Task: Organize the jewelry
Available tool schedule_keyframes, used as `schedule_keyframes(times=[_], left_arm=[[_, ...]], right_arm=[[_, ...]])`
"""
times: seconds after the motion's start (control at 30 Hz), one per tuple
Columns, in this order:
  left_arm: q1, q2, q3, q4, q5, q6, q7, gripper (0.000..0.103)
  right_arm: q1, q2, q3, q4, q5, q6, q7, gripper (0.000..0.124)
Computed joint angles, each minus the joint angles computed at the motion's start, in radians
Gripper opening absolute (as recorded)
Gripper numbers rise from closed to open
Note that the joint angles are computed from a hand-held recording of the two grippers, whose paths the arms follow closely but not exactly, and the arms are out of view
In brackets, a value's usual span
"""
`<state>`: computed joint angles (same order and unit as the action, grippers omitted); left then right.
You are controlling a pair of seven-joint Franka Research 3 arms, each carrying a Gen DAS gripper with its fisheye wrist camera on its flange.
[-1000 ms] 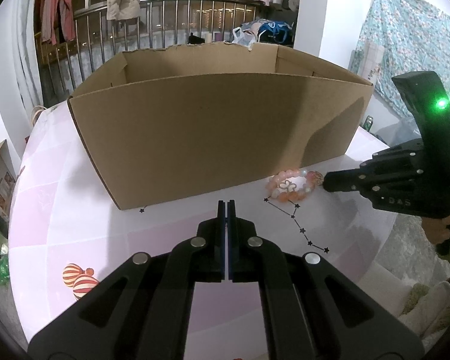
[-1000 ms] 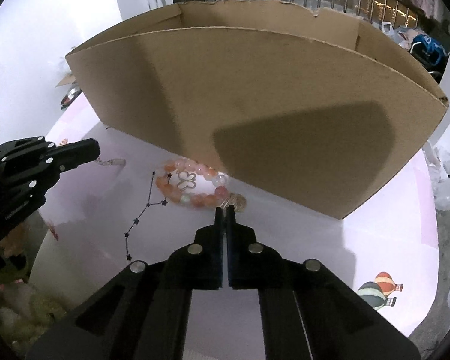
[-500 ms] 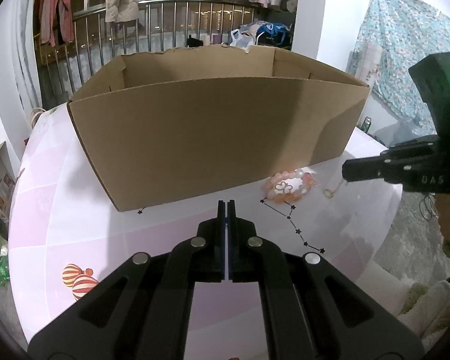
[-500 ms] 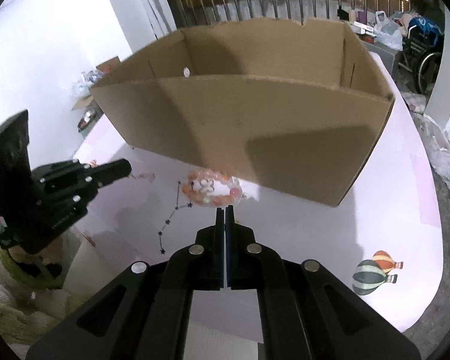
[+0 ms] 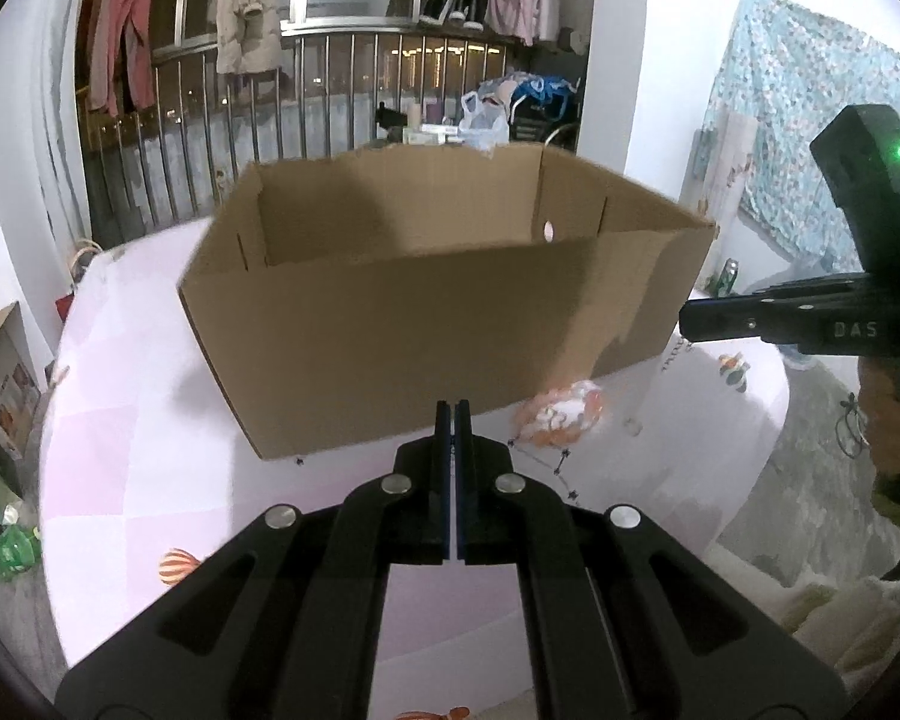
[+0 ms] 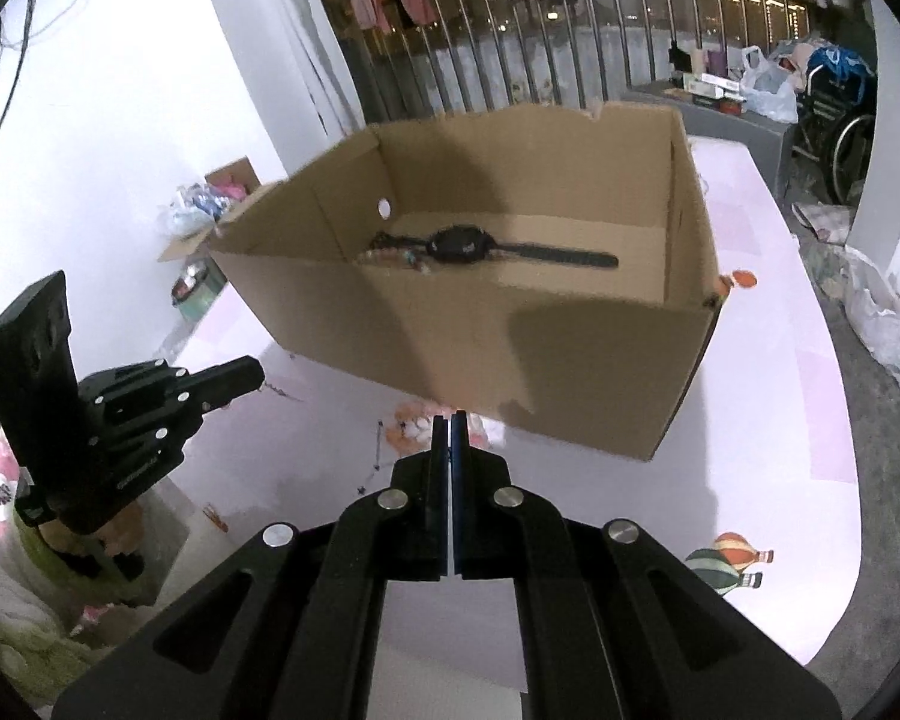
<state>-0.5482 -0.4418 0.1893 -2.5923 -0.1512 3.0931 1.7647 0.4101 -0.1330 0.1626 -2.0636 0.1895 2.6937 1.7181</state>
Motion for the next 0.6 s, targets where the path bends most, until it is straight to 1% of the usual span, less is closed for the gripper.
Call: schedule_keyframes(times=[0.07,0.17,0.2,0.3,0.33,0.37,0.4,0.43,0.5,0.53,0.57,0.6], left_arm=[[0.0,-0.025,0.0,0.005,0.001,-0.002,0.002,0.0],[-0.024,-0.053,0.024,0.025,0.0,-0.001,0.021,0.0],[-0.05,-0.064,0.046,0.042,-0.004,0.001,0.037,0.0],[-0.099,-0.064,0.085,0.092,-0.01,0.01,0.073,0.0],[-0.123,-0.058,0.106,0.113,-0.017,0.008,0.087,0.0],[-0.152,-0.051,0.131,0.135,-0.03,0.003,0.104,0.0],[-0.201,-0.033,0.174,0.175,-0.054,-0.012,0.131,0.0],[-0.224,-0.017,0.193,0.201,-0.077,-0.02,0.15,0.0],[-0.306,0.031,0.266,0.275,-0.143,-0.054,0.212,0.0],[-0.354,0.052,0.308,0.31,-0.185,-0.077,0.249,0.0],[-0.411,0.087,0.363,0.359,-0.242,-0.115,0.288,0.0],[-0.434,0.117,0.389,0.396,-0.281,-0.149,0.31,0.0]], right_arm=[[0.002,-0.006,-0.005,0.006,0.013,0.022,-0.02,0.001],[0.009,-0.005,-0.011,0.029,0.046,0.065,-0.066,0.001],[0.013,0.002,-0.015,0.045,0.062,0.084,-0.093,0.001],[0.02,0.029,-0.024,0.094,0.113,0.121,-0.164,0.001],[0.026,0.045,-0.031,0.122,0.151,0.13,-0.208,0.001],[0.028,0.059,-0.036,0.144,0.184,0.132,-0.244,0.001],[0.027,0.073,-0.038,0.166,0.207,0.132,-0.272,0.001],[0.022,0.104,-0.041,0.209,0.222,0.12,-0.294,0.001],[0.009,0.15,-0.044,0.274,0.261,0.082,-0.325,0.001],[0.001,0.167,-0.043,0.297,0.275,0.064,-0.334,0.001],[-0.008,0.193,-0.045,0.331,0.284,0.036,-0.34,0.001],[-0.015,0.211,-0.045,0.353,0.282,0.017,-0.338,0.001]])
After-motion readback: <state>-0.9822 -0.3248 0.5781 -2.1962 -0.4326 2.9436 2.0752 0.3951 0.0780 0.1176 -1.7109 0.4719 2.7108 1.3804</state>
